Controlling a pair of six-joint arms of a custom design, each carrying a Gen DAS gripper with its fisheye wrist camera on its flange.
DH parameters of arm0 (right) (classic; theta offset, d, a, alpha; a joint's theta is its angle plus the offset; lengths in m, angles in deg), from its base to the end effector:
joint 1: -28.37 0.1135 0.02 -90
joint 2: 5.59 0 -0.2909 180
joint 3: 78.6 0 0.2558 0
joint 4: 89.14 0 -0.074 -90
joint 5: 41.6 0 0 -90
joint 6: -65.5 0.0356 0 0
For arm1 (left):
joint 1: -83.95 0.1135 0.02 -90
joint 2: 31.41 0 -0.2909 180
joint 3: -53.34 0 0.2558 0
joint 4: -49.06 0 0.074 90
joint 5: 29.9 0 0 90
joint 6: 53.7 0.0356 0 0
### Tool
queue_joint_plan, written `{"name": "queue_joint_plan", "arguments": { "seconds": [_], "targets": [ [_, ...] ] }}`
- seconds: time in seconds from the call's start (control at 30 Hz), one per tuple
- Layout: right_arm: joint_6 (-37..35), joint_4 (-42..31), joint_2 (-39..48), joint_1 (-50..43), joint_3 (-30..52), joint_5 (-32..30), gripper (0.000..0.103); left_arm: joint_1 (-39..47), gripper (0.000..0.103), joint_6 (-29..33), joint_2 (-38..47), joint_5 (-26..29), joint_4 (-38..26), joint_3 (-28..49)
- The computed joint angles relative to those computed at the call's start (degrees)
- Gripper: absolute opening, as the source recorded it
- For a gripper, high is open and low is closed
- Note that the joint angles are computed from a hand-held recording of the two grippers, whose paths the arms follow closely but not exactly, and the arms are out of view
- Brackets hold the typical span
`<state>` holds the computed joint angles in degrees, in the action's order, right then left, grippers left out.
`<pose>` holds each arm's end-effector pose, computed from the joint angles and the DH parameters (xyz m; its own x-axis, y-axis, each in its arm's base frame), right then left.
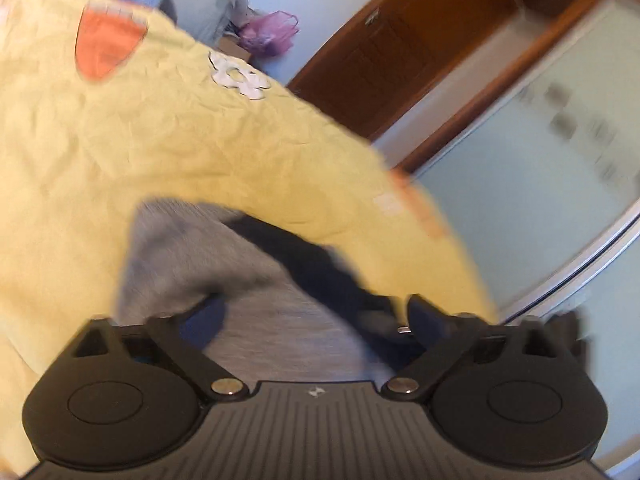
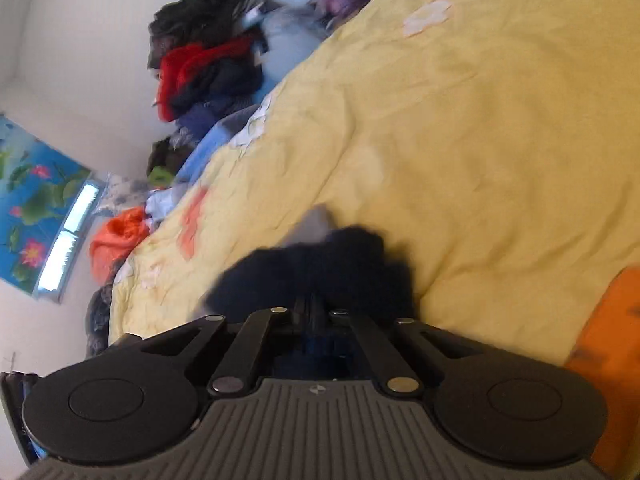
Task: Fold small clothes
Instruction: 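Grasp the navy-trimmed edge with the right tool and fold it over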
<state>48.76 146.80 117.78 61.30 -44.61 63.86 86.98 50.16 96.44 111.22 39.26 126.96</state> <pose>0.2344 0.1405 0.0410 -0.4562 0.8042 -0.3810 0.3458 0.5547 0.7568 0.3911 -0.0070 0.0490 -0.7980 0.1083 -0.5928 0.5133 0.6374 -0.5746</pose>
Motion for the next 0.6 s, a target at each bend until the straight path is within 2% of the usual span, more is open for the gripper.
{"name": "queue_joint_plan", "arguments": {
  "seconds": [0.03,0.1,0.13,0.17,0.2,0.23,0.27,0.3,0.33,0.37,0.4,0.43,0.47,0.5,0.53,0.57,0.6],
  "targets": [
    [0.8,1.9,0.1,0.1,-1.4,-0.4,0.000,-0.4,0.086,1.3,-1.0,-1.9,-1.1,-0.1],
    [0.6,-2.4,-4.7,3.3,-3.5,2.9,0.000,0.9,0.086,1.4,-3.3,-1.6,-5.1,-0.7],
    [1.3,-1.5,-7.0,6.1,-5.6,5.0,0.014,2.5,0.087,3.6,-5.1,-0.1,-8.7,-1.4],
    [2.7,1.7,-7.9,9.5,-8.0,7.2,0.020,4.4,0.092,7.5,-6.9,2.4,-12.7,-2.6],
    [4.3,8.7,-6.3,14.3,-11.1,10.2,0.036,6.7,0.097,12.7,-8.9,5.3,-17.6,-4.1],
    [5.0,12.0,-5.3,19.0,-12.4,13.0,0.054,9.5,0.103,18.6,-9.3,8.6,-24.2,-4.4],
    [5.0,10.8,-6.3,22.5,-12.1,14.6,0.060,12.6,0.103,26.1,-8.9,11.3,-31.9,-5.0],
    [6.6,9.0,-6.4,26.9,-11.6,17.3,0.064,14.9,0.103,32.8,-8.3,11.3,-37.9,-5.6],
    [8.6,6.3,-6.6,30.6,-10.9,19.5,0.063,17.4,0.103,36.7,-8.1,10.1,-39.4,-7.9],
    [11.1,4.4,-6.4,33.9,-10.6,21.4,0.063,19.3,0.103,38.0,-7.7,8.6,-37.8,-10.3],
    [13.6,-1.1,-7.0,36.3,-9.4,23.1,0.061,20.5,0.103,39.2,-6.9,6.3,-35.0,-12.4],
    [16.4,-14.9,-10.4,38.3,-6.6,25.2,0.046,21.8,0.102,40.6,-5.8,4.5,-30.9,-14.7],
    [17.0,-23.1,-10.9,40.0,-4.7,27.9,0.026,24.7,0.102,48.6,-3.8,7.4,-31.2,-15.6],
    [19.1,-22.0,-9.7,40.4,-5.6,28.2,0.007,25.7,0.102,53.0,-3.9,6.9,-31.2,-16.2],
    [22.0,-12.0,-7.4,40.0,-9.5,26.8,0.010,26.8,0.102,55.6,-5.4,5.9,-31.7,-17.1],
    [24.9,-8.2,-7.9,40.7,-12.0,26.8,0.017,27.6,0.103,55.3,-7.8,4.4,-31.6,-17.9],
    [25.7,-11.8,-11.2,42.3,-12.6,29.3,0.030,28.6,0.103,54.9,-9.7,3.4,-32.8,-17.8]
  ]
}}
